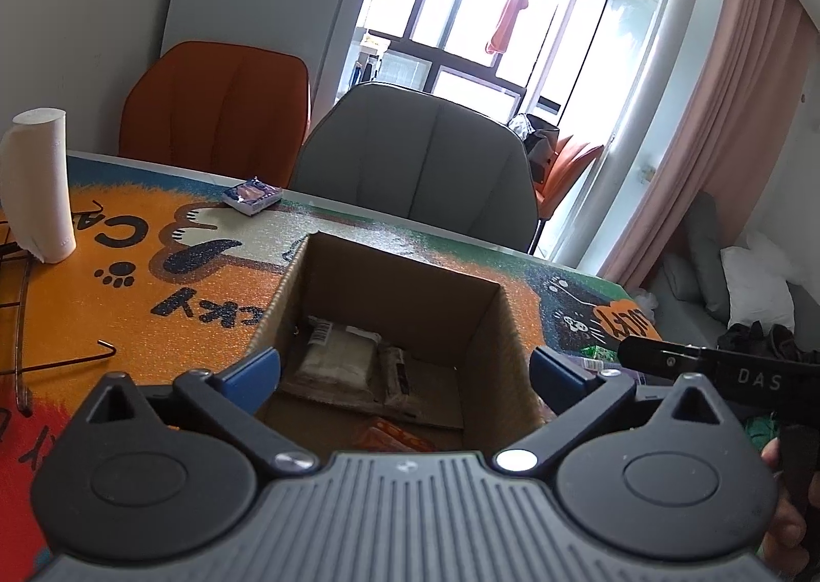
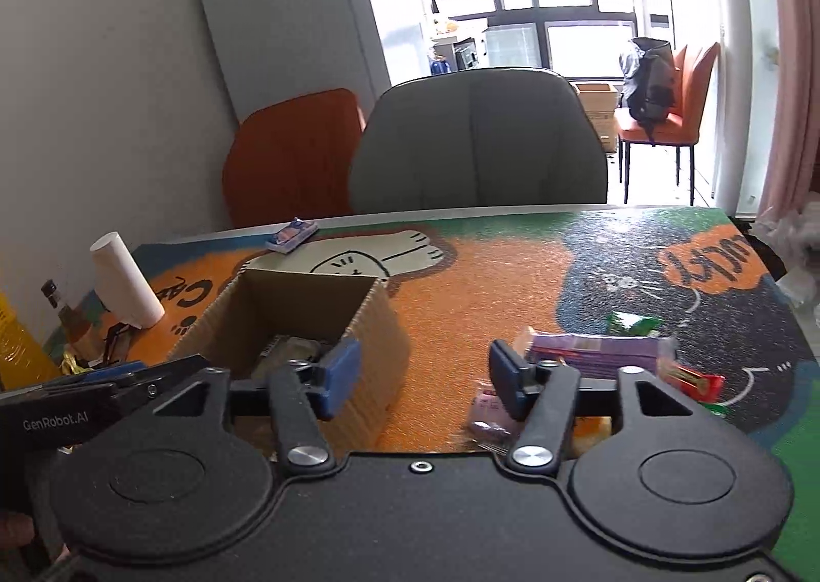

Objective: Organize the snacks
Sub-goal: 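Move both open tools back toward the remaining snack pile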

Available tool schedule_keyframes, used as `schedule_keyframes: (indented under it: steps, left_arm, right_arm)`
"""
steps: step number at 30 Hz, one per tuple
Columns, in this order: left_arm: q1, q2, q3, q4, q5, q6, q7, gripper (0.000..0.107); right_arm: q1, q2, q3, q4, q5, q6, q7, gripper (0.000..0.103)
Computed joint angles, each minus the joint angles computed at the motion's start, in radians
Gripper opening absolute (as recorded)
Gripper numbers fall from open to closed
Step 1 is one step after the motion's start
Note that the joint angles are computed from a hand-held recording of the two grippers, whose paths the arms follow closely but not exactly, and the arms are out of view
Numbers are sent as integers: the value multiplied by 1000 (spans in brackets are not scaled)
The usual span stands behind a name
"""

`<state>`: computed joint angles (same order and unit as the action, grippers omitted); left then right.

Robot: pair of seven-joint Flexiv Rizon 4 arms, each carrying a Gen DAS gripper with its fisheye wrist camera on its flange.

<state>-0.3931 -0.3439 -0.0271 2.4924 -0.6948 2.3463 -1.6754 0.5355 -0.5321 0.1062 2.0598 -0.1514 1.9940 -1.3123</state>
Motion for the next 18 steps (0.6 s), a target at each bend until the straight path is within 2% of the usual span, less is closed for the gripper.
schedule_keyframes:
  steps: [6,9,12,18]
  left_arm:
    - [-25,-2,-8,-13,-27,-6,22,103]
    - [-33,-5,-12,-21,-29,-12,31,103]
    - [-42,-9,-17,-29,-29,-13,30,103]
    - [-85,-20,-25,-66,-73,-25,76,103]
  right_arm:
    - [-58,16,33,32,-21,13,14,82]
    - [-86,25,45,50,-33,17,26,88]
    - [-129,33,67,65,-54,19,50,93]
    - [-153,50,54,95,-52,31,71,98]
